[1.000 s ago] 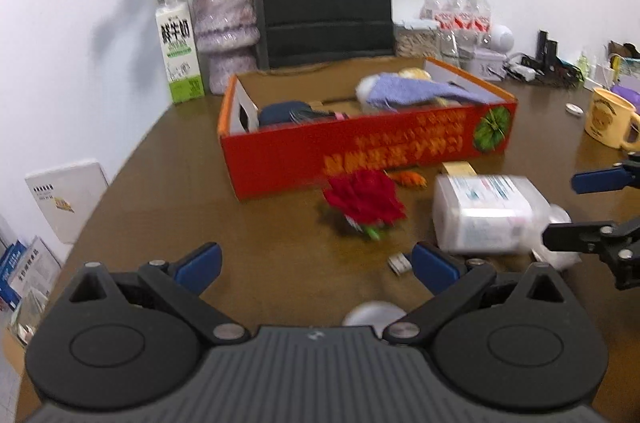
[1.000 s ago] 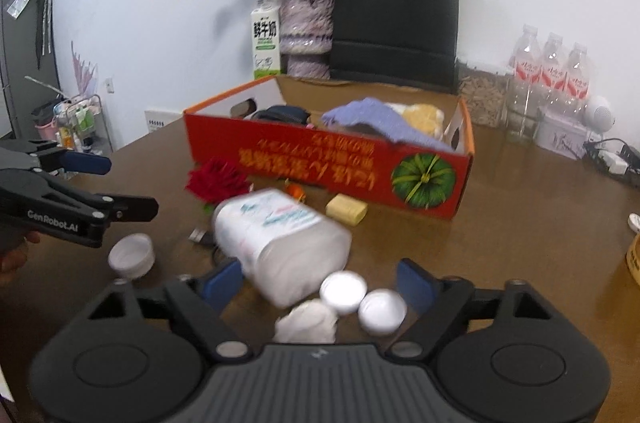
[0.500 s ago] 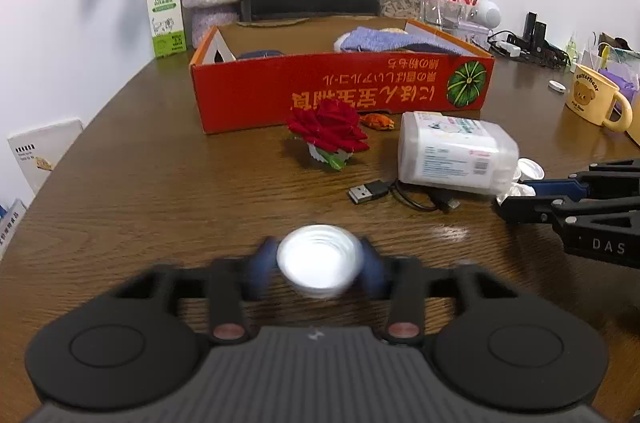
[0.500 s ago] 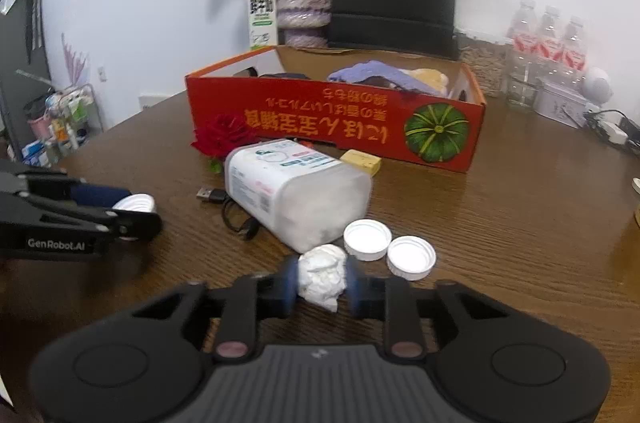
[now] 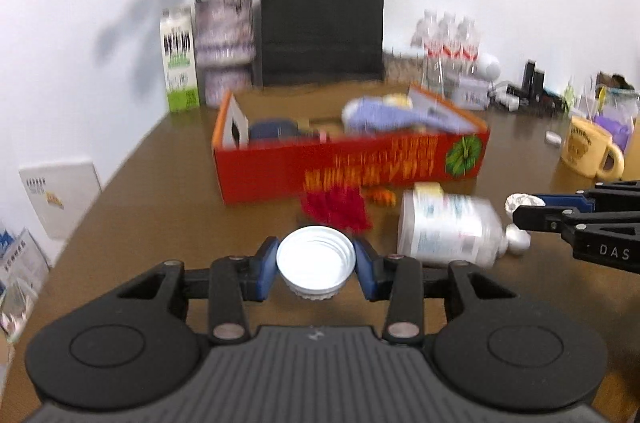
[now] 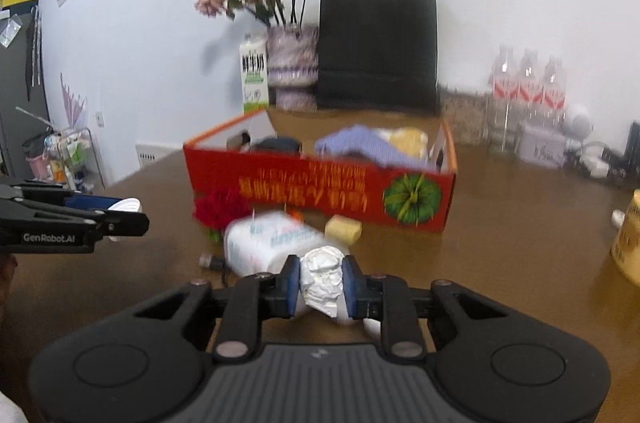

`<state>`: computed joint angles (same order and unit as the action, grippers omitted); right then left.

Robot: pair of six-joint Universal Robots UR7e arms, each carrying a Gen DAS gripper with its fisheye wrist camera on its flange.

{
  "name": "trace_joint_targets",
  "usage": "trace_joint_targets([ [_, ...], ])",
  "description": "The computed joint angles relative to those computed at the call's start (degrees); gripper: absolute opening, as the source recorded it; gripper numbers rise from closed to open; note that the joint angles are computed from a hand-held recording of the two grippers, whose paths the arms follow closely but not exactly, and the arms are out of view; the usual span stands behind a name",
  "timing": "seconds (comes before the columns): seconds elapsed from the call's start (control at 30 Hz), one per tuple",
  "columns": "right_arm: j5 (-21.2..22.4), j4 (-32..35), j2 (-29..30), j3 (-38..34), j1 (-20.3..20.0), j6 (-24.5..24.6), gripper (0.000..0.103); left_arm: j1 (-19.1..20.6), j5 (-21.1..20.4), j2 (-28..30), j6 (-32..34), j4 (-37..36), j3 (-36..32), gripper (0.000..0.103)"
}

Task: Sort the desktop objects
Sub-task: 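Carry the tissue and cap into the box and open both grippers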

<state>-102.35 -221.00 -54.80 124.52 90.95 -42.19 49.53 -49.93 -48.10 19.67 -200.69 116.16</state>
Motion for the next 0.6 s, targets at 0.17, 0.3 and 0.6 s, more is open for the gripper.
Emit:
trace_joint_targets([
  [0.17, 0.9, 1.0, 0.8, -4.9, 1.7, -1.6, 0.021, -0.5, -1.1, 1.6, 3.9, -2.0, -4.8, 0.041],
  [0.3, 1.1, 3.9, 2.2, -10.6, 2.4, -1.6, 0.021, 0.0, -2.2, 3.6, 5.7, -1.9, -9.8, 0.041],
  [0.6, 0.9, 11.4, 7.2, -23.7, 1.5, -0.2, 0.021, 3.1, -5.0, 9.7, 6.0, 4.0, -22.9, 0.041],
])
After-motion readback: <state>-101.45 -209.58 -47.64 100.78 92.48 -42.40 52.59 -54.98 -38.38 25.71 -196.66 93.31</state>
